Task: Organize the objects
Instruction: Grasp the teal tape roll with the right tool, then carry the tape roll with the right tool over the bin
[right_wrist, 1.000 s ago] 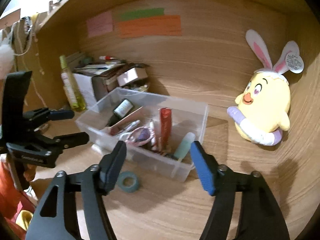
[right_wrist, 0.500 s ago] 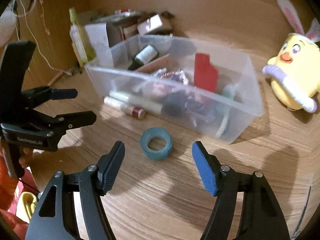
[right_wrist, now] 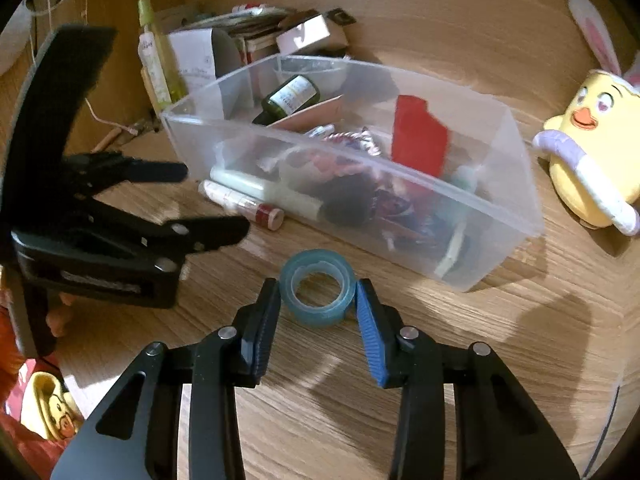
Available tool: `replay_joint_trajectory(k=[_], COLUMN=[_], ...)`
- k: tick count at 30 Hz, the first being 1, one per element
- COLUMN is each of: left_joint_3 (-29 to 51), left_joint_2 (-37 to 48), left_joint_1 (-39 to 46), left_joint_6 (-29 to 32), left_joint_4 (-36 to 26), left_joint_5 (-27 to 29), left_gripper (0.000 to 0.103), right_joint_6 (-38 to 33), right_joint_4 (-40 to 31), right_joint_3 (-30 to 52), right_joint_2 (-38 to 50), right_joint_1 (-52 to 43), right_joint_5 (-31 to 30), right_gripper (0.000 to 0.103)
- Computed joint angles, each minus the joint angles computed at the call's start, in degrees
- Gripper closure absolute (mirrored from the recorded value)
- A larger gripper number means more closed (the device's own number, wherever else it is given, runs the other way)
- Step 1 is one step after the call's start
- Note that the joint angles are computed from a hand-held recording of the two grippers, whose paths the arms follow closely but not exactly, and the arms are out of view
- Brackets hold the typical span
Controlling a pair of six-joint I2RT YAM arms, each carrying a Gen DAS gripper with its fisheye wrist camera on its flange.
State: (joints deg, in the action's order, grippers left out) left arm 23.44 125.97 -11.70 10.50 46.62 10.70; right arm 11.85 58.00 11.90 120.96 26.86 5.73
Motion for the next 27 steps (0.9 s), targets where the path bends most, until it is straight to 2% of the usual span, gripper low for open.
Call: replay_joint_trajectory(k=[4, 9, 11, 12, 19, 22, 27], left_joint_3=[1.6, 3.7, 3.3, 3.4, 1.5, -1.4, -8.1], left_joint_2=[1.4, 2.8, 2.9, 2.9, 2.7, 2.7, 2.7], left_joint_1=[-3.6, -5.0, -5.5, -5.9, -4.0, -3.0, -2.3], left_joint_6=[-4.3, -8.3, -9.3, -9.5, -9.7, -8.1, -5.5], left_joint_4=[0.0, -2.5, -1.3, -1.3, 0.4, 3.7, 13.6], left_joint_5=[-4.2, -4.5, -5.9, -6.4, -3.4, -2.2, -2.4], left_gripper=[0.008, 0.009, 0.019, 0.019, 0.019, 0.019, 0.019], right_joint_6=[-0.9, -1.4, -1.8, -1.8, -1.4, -1.2, -0.2], right_joint_4=[4.9, 9.9, 11.3, 12.0, 14.1, 13.9, 12.7], right_joint_3=[-3.7, -6.1, -6.6, -6.8, -7.6, -8.1, -9.0], right_joint_2=[-0.6, 1.1, 1.8, 2.2, 2.5, 1.4, -2.0], right_joint_1=[-2.9, -6.2, -7.9, -8.2, -8.6, -8.3, -7.4], right_joint_5=[-2.5, -4.8, -6.1, -6.4, -6.2, -5.7, -5.2], right_gripper=[0.068, 0.068, 0.068, 0.068, 0.068, 0.068, 0.068])
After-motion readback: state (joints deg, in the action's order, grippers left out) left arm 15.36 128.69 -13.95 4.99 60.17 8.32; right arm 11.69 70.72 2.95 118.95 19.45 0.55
